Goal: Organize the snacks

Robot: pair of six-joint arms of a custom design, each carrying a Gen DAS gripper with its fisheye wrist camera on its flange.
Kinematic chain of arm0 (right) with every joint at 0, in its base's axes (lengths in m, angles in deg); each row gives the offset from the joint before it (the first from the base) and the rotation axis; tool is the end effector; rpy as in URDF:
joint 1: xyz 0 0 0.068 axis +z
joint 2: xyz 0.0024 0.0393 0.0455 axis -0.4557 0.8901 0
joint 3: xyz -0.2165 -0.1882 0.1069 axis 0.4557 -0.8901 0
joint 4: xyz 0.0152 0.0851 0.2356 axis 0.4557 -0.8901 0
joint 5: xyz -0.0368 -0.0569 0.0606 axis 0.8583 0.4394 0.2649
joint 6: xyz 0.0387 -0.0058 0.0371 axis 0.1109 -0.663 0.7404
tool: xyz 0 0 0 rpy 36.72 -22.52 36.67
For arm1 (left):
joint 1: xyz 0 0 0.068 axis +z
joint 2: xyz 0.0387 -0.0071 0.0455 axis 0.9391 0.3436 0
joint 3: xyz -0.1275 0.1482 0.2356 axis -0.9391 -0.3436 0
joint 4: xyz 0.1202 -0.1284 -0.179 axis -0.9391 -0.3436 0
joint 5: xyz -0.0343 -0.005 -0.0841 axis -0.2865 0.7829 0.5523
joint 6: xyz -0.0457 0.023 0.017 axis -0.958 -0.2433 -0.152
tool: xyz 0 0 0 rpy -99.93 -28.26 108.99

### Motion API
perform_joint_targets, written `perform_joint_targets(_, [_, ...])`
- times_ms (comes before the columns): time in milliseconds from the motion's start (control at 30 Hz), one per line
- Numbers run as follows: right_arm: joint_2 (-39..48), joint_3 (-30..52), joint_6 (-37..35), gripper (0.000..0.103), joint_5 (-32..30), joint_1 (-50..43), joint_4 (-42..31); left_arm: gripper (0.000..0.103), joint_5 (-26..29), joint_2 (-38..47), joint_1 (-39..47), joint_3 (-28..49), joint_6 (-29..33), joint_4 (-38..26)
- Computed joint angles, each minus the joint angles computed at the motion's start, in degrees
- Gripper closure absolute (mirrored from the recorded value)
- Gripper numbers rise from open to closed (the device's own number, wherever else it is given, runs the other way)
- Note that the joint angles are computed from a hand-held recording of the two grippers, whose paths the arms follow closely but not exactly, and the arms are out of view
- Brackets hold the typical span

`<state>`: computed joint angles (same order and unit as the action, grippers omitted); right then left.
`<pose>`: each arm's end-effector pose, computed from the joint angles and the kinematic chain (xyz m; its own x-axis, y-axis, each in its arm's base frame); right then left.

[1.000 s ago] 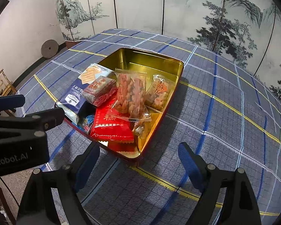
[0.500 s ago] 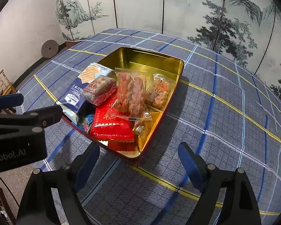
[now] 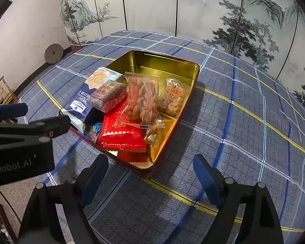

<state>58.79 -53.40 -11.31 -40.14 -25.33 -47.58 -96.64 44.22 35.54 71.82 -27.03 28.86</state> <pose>0.2293 0.0073 0.1806 -0.8129 -0.0215 -0.5820 -0.0311 0.9995 0.0065 0.2714 -0.1730 0.2268 -0.8707 0.1676 -0.4624 0.1322 0.9853 0.1082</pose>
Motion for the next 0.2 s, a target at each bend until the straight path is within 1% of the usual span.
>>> perform_joint_targets(200, [-0.3, -0.1, 0.1, 0.015, 0.3, 0.5, -0.1, 0.016, 0.4, -0.6, 0.1, -0.8, 0.5, 0.7])
